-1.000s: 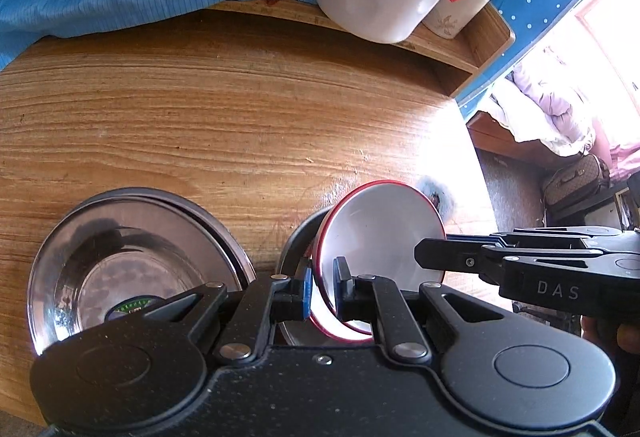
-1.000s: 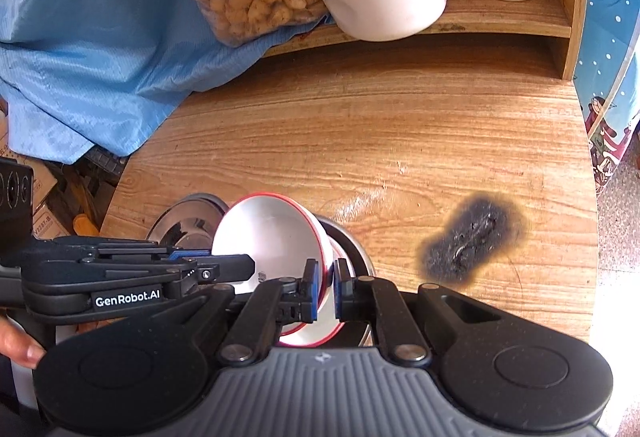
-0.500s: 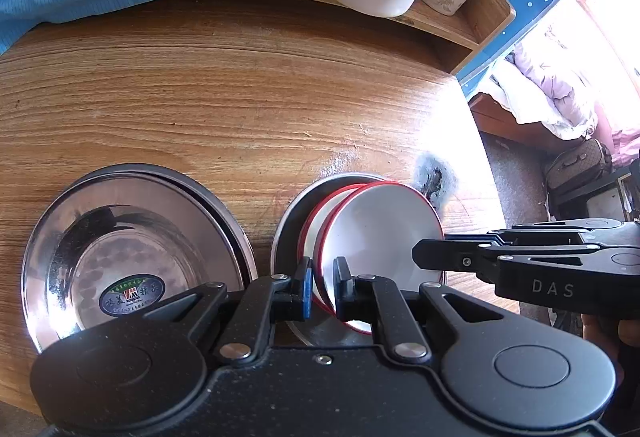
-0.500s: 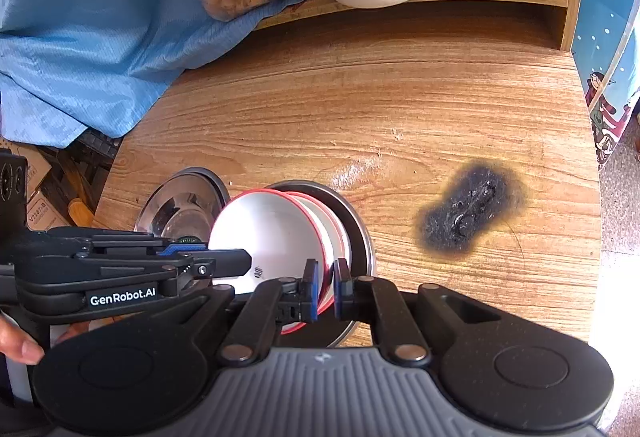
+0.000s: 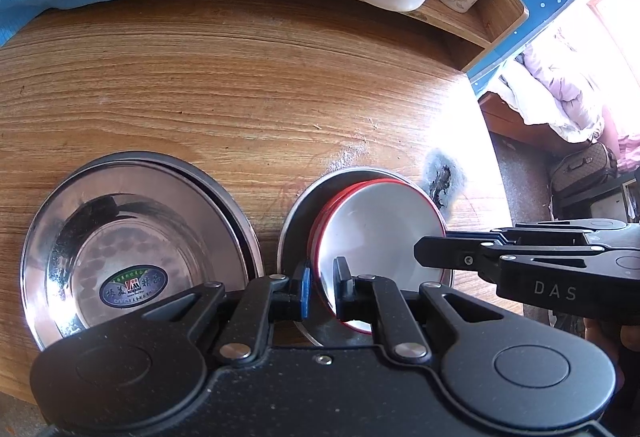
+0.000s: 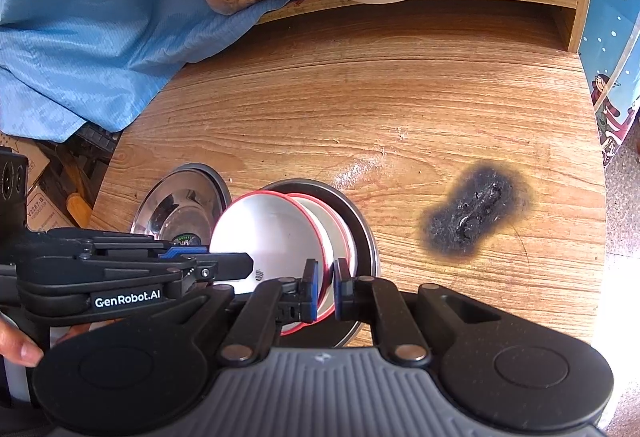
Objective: Organize plates and bowls
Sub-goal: 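Lower the white bowl into the other white bowl and open both grippers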
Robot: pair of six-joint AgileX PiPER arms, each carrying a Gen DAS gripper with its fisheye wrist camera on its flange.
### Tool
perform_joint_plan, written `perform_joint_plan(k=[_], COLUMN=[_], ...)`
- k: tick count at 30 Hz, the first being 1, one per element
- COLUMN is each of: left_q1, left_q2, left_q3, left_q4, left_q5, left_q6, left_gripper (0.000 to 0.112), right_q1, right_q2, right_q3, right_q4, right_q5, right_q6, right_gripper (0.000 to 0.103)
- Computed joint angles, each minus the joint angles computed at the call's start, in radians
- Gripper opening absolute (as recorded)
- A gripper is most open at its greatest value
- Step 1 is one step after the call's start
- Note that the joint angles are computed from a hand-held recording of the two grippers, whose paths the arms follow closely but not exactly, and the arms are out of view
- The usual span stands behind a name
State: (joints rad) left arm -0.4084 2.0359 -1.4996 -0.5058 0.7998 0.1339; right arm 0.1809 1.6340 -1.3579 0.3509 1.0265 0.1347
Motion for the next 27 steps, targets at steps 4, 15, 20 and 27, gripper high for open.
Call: perform_joint_plan(k=[4, 15, 20, 27], left_q1=[0.000, 0.001, 0.001, 0.000], left_q2=[0.002, 0.014, 0.027, 0.030], left_q3=[-0.001, -0.021, -0.038, -0.043], left_q4=[-0.003, -0.001, -0.001, 0.000], left_q5=[-0.002, 0.015, 0.030, 0.034], left_q6=[0.003, 0.004, 0.005, 0.001], left_gripper=[0.012, 0.017, 0.021, 0.022], right_q1=[0.003, 0.002, 0.004, 0.008], right_q2=[0.001, 0.001, 0.006, 0.011], right_q3=[-0.004, -0.004, -0.014, -0.023], right_q4=[-0.003, -0.007, -0.011, -0.016], right_q5=[0.004, -0.001, 0.010, 0.020], right_q6=[0.006, 0.007, 0.008, 0.010], right_gripper=[0.009, 0.010, 0.013, 0.013])
